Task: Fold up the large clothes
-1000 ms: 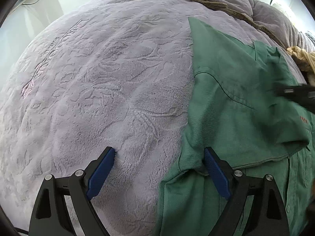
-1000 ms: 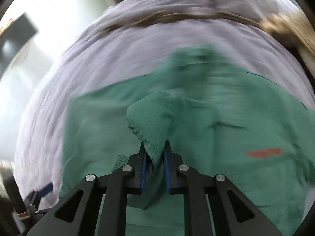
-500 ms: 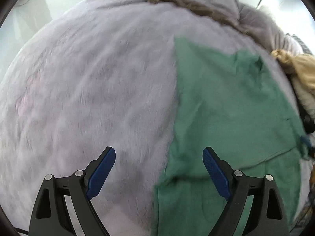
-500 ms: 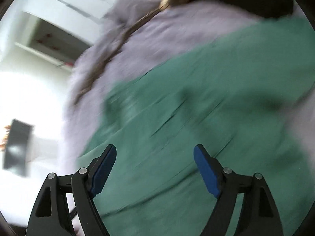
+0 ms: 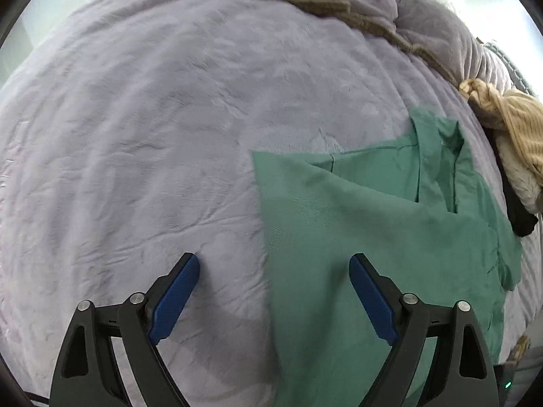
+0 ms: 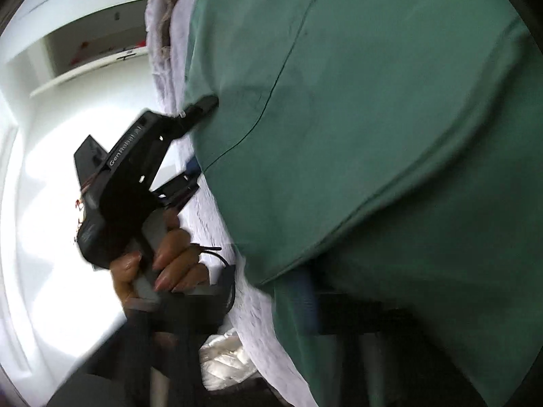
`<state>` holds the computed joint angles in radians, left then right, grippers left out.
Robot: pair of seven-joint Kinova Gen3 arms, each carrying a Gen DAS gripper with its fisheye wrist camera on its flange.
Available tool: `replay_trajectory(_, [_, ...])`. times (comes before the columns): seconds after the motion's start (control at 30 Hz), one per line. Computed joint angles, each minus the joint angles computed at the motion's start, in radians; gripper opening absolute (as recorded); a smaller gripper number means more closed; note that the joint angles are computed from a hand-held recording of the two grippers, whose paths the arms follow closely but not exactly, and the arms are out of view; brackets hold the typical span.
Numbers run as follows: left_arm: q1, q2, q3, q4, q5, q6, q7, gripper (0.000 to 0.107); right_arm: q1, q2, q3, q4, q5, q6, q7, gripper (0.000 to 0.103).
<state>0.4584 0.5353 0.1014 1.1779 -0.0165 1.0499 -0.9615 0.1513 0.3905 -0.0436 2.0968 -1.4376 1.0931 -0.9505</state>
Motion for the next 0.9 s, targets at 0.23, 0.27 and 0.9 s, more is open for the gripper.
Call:
replay_trajectory(0.23, [-0.081, -0.073, 0.009, 0.081, 0.055, -0.094, -0.069, 0.008, -0.047, 0.041, -0.09, -0.095, -0.04, -0.038, 0.059, 0.002])
replay_trajectory(0.27, [-0.082, -0.072, -0.001, 0.085, 0.039, -0.083, -0.066, 0.008, -0.075, 0.057, -0.099, -0.124, 0.001, -0.07, 0.032, 0.002])
replay_trajectory(0.9, [-0.006, -0.147, 0.006, 0.128, -0.079, -0.134, 0.031, 0.008, 0.058, -0.241, 0.168, -0.229, 0.648, -0.146, -0.497, 0.049])
